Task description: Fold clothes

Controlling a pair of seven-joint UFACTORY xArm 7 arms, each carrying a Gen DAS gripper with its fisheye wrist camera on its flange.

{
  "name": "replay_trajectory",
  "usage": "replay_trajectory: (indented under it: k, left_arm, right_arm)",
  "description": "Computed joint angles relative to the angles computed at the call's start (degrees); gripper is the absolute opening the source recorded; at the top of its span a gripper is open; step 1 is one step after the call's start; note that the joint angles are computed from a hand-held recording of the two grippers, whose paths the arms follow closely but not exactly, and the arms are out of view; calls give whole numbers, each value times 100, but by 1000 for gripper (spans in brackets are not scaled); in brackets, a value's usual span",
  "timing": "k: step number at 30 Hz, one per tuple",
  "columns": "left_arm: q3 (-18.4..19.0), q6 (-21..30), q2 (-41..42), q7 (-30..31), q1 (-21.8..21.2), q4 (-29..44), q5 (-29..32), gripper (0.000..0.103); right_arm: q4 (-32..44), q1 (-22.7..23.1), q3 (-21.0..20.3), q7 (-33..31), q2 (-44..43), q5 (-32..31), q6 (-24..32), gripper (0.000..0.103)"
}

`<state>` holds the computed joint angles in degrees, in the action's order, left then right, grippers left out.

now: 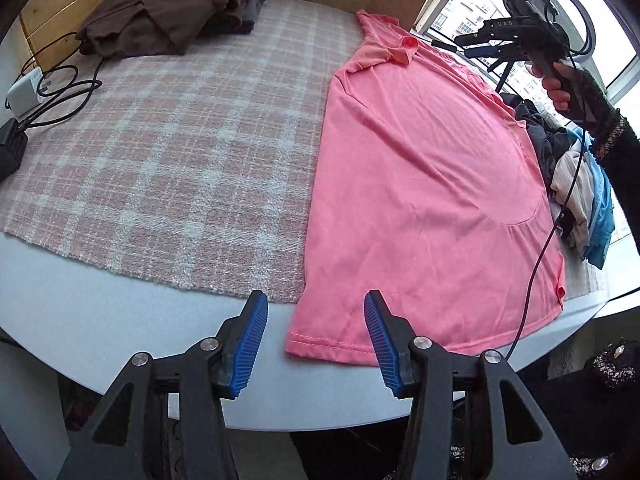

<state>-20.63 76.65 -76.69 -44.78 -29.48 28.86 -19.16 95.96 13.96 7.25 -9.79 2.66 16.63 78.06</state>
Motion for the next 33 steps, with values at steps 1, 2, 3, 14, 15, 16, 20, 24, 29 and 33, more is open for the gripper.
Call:
replay_trajectory:
  k: [1,2,3,14,15,16,20,24,29,33]
  left_arm:
    - [-40,-11,42,22,-14,19,7,48]
    - [-80,-26,86,43,-31,39,15,48]
    - [-118,-41,132,61,-50,59,26,48]
    - [-449,-67,609,-120,-95,359,258,45]
    - [-483,-47,660,-195,-77,386,276,45]
    - [-489,-56,650,-262,-97,369,270,44]
    - [-590,-178,798,-426,-143,390,326,34]
    - [-594,-270,923,-570,-176,410,426,19]
    - [-537,-273,878,-830,-211,404,483,8]
    - [-520,37,706,-1076,-219,500,508,26]
  right_arm:
    - [-177,28,24,132,-28,81,-148,42]
    - [-305,61,51,240,-34,156,-228,42]
    - [-389,114,86,364,-37,59,-358,42]
    - [381,121,28,1473,948,-70,-1077,44]
    - [638,145,28,1527,1155,-223,-1011,45]
    - [833,148,37,1538,1325,-282,-934,45]
    - [1431,166,65,1540,1854,-432,-564,45]
    - [1439,57,170,1208,1945,-133,-566,45]
    - [1467,44,211,787,1989,-34,-587,11]
    - [1561,16,219,584,2028,58,-568,9]
